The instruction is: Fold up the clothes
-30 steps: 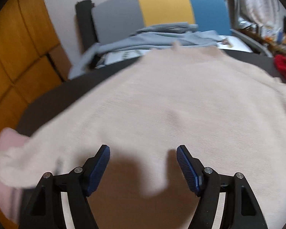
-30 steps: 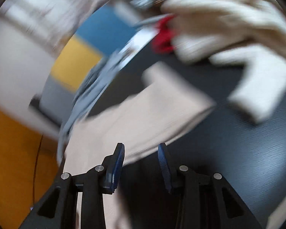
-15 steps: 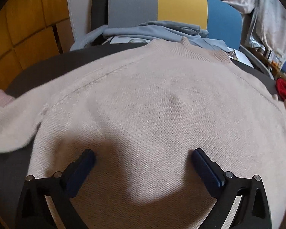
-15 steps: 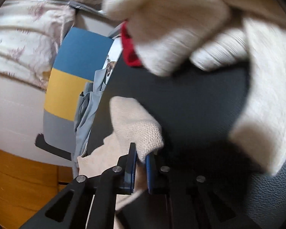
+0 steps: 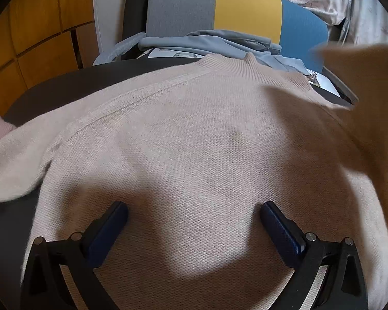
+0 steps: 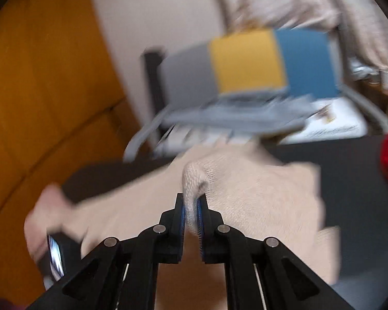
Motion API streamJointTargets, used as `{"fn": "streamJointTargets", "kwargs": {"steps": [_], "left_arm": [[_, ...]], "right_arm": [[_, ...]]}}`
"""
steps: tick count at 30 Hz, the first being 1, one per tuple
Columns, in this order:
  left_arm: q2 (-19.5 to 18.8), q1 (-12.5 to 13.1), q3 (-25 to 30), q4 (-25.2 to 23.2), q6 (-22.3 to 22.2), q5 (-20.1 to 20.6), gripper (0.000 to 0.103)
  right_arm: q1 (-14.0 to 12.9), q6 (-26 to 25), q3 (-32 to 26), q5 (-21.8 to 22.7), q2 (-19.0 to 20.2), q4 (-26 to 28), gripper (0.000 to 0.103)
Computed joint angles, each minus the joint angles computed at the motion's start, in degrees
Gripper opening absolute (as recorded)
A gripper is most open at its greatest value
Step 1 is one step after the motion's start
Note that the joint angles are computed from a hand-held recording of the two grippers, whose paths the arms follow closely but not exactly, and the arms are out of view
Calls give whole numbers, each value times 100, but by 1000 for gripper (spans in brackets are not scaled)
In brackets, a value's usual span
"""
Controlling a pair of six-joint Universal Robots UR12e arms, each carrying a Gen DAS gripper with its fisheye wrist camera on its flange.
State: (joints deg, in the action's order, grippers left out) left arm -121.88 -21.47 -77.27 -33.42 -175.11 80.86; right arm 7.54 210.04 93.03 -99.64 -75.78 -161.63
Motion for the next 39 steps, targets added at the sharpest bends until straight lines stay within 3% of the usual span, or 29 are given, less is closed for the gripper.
{"fn": "streamJointTargets", "kwargs": {"steps": [5, 7, 10, 15, 18, 21, 23, 24, 26, 27, 30, 34, 39], "left_arm": [[1, 21, -11, 20, -18, -58, 103], [-15, -4, 6, 26, -38, -40, 103], [-25, -12, 12, 41, -56, -39, 103], [0, -44, -27, 73, -94, -3, 103], [5, -47, -36, 82, -89, 7, 103], [0, -43, -28, 76, -78, 2, 103], [-1, -39, -26, 74, -66, 2, 103], [-1, -37, -25, 72, -60, 0, 103], [-2, -29, -23, 68, -51, -14, 103], [-2, -28, -22, 66, -49, -15, 103], [-3, -26, -20, 61, -42, -18, 103], [-4, -24, -19, 63, -25, -15, 103], [-4, -33, -20, 69, -28, 4, 103]], "right_arm": [[122, 309, -131, 773, 338, 1026, 17], [128, 511, 62, 736, 203, 707, 28], [91, 1250, 586, 601, -167, -50, 31], [-168, 3686, 1560, -208, -815, -721, 42], [-462, 4556, 1875, 86, -884, -1007, 43], [-773, 4873, 1919, 662, -688, -1555, 43], [-863, 4996, 1824, 841, -560, -1427, 38], [-887, 4987, 1785, 840, -481, -1607, 35], [-886, 4747, 1644, 670, -422, -1533, 12], [-893, 4536, 1578, 567, -446, -1424, 8], [-953, 3848, 1616, 323, -714, -1291, 5], [-1080, 2915, 1627, -224, -1277, -690, 5], [-1327, 2362, 1629, -1251, -1912, 220, 5]]}}
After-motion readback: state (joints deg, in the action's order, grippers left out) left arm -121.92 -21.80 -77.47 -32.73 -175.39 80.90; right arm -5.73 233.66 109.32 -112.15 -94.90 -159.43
